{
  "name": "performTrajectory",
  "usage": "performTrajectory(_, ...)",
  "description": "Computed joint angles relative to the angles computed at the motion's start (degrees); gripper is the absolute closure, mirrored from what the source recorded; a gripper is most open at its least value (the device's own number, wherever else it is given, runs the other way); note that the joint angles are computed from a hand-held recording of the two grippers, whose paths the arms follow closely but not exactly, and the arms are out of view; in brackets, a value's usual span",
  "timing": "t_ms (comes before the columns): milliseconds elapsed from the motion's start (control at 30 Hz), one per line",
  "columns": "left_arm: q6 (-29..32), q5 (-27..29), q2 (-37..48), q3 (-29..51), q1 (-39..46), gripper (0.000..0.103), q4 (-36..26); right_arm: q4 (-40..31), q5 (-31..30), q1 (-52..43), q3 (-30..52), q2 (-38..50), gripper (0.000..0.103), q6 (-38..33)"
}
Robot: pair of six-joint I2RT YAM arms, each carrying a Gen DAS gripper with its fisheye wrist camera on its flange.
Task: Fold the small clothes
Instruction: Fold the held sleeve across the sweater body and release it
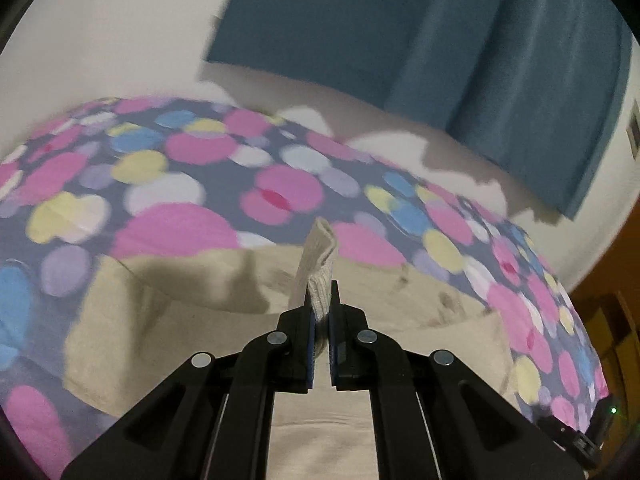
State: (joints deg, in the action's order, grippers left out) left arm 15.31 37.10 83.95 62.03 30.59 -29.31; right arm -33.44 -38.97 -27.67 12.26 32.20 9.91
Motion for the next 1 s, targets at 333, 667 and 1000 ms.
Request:
performTrajectory(333, -7.1, -8.1, -3.6, -8.8, -18.6, 0.098, 6.3, 0.4, -1.1, -0.6, -0.7, -0.5, 0.013, 0.7)
performTrajectory(667, -11.2, -15.5, -1.1, -13.2, -30.3, 0.098, 12.0, 1.1, -2.3, -1.7, -0.9, 0.2, 0.013, 0.3)
performTrajectory(1000, -12.1, -20.5, 4.3, -14.9, -35.4, 0.098, 15.7, 1.1, -2.4, -1.8, -0.9, 0.5, 0.013, 0.1)
